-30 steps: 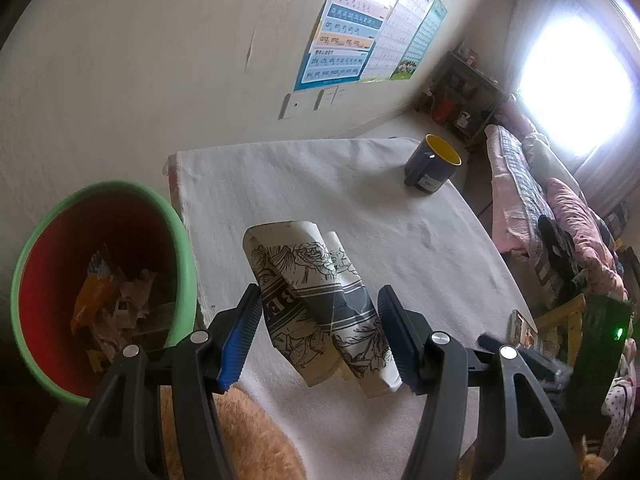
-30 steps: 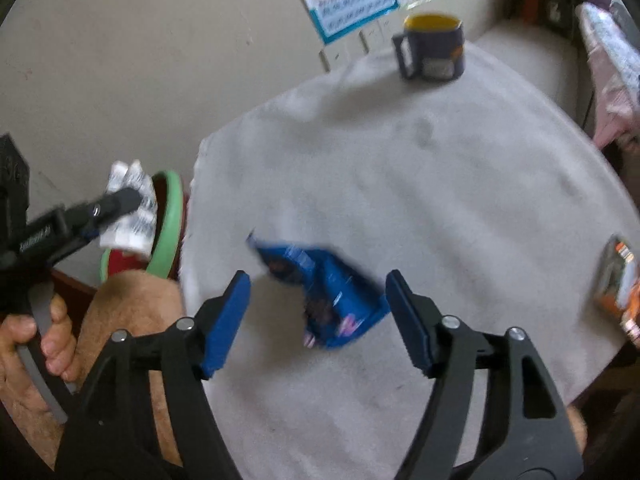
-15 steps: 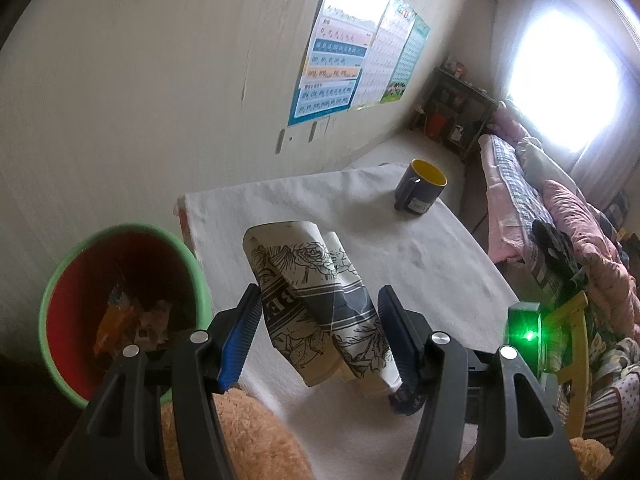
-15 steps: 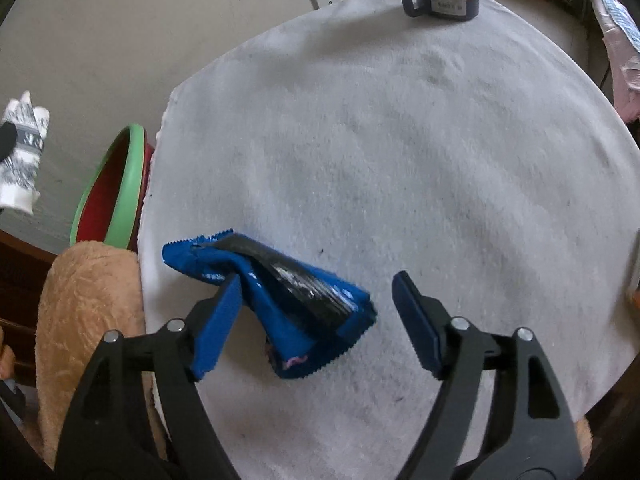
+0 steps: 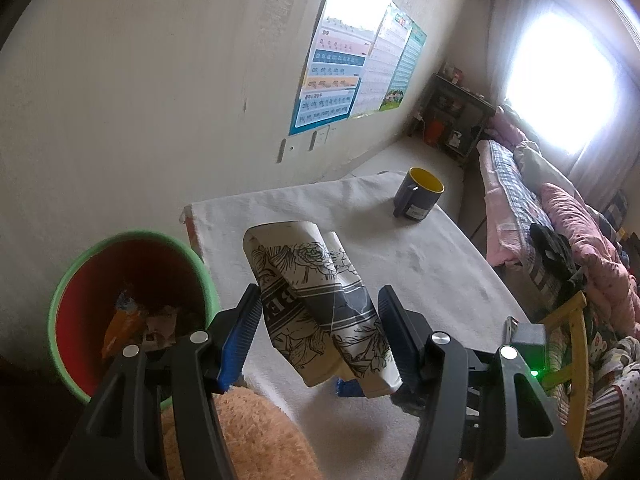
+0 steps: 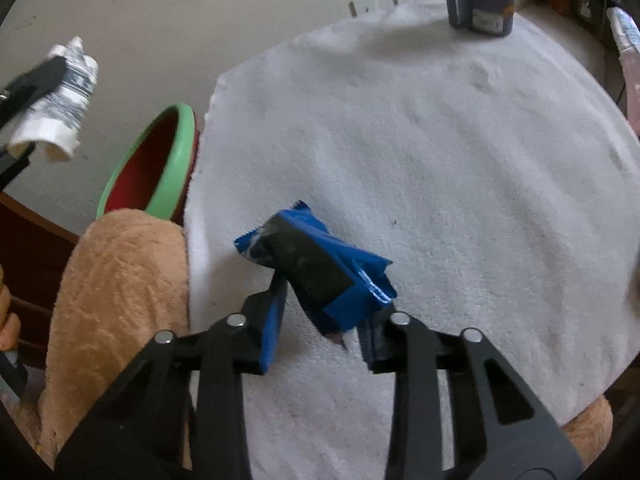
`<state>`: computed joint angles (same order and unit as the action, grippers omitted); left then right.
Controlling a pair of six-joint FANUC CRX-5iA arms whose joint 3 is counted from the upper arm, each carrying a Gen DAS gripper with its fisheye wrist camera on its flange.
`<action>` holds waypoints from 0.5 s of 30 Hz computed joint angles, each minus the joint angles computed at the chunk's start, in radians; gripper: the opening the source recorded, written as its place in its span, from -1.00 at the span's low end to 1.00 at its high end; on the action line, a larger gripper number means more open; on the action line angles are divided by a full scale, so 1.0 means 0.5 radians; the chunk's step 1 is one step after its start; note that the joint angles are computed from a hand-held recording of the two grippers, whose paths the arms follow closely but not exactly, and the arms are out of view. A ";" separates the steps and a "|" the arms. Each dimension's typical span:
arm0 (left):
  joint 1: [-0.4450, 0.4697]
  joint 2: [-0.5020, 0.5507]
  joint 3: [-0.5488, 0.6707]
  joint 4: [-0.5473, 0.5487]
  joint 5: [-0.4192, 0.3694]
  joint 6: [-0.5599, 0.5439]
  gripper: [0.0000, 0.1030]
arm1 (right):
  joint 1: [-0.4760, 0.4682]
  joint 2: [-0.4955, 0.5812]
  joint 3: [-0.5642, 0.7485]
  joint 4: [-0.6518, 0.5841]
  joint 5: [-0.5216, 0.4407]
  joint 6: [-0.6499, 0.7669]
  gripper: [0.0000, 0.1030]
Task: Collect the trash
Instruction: 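Carry the paper cup and blue wrapper over the red bucket and release both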
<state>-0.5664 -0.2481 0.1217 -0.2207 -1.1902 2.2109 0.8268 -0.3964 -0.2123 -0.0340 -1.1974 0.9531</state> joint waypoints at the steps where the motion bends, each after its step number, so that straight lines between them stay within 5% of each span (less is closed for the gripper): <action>1: -0.004 -0.004 0.000 -0.006 -0.001 0.006 0.11 | 0.023 -0.024 -0.006 0.036 0.016 -0.046 -0.61; 5: -0.010 -0.022 0.005 -0.037 -0.008 0.013 0.11 | 0.108 -0.101 0.005 0.219 0.049 -0.225 -0.80; 15: 0.127 -0.166 -0.092 -0.031 -0.002 -0.012 0.11 | 0.330 -0.076 0.116 0.528 0.201 -0.393 -0.83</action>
